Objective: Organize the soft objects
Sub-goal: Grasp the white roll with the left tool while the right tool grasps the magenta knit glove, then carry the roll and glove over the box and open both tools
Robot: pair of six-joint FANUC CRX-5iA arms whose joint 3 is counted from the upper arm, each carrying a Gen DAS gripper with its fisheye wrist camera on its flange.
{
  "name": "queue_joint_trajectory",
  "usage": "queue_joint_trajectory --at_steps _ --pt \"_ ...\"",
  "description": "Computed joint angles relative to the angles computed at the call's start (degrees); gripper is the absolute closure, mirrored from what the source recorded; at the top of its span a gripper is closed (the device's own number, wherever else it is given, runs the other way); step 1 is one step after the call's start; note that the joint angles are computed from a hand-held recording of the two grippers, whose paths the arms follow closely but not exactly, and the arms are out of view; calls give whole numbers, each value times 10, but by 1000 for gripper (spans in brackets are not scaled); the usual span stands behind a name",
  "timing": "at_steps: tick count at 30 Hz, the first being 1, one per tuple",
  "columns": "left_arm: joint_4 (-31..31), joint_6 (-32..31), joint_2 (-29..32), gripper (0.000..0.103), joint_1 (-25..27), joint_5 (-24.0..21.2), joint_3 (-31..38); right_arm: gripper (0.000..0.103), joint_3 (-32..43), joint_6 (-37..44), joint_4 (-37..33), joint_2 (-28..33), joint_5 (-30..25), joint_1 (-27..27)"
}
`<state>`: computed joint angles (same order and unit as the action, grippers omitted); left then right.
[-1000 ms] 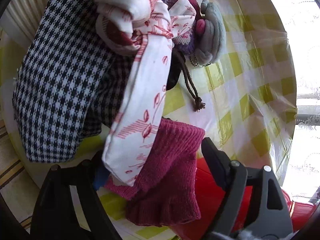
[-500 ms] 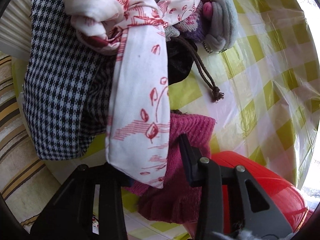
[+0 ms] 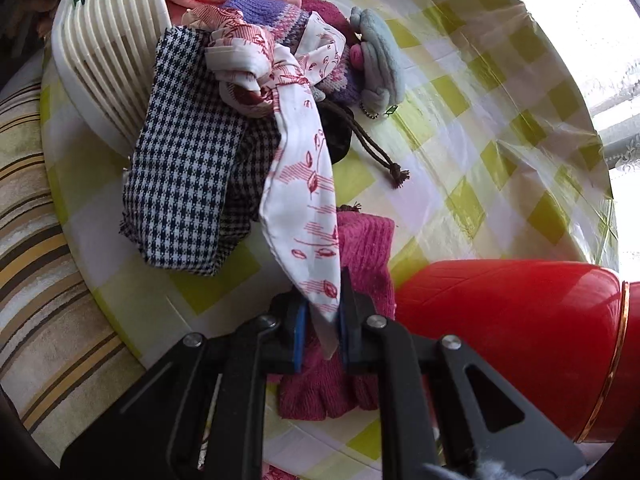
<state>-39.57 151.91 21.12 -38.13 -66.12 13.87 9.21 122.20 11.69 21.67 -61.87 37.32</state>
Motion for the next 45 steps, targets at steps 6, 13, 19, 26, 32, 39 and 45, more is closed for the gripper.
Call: queue_joint_trajectory --at_steps 6,13,19,26,32,39,45 --pt "-12 48 -6 81 -26 -17 -2 87 -79 -22 -27 -72 20 -12" --pt "-3 105 -21 82 -49 -17 -21 87 -138 -61 -49 -123 62 -28" --pt "34 139 -23 82 -67 -13 -32 87 -208 -124 -36 -180 114 -29" --pt "70 135 -4 81 -83 -37 -4 87 -272 -194 -19 -247 141 -35" --pt "83 108 14 77 -66 -49 16 87 -325 -250 7 -306 148 -36" --pt "82 139 19 77 -59 -43 16 87 -370 -295 39 -351 162 -54" --pt "55 211 4 78 -97 -67 15 87 -401 -330 56 -382 170 -81"
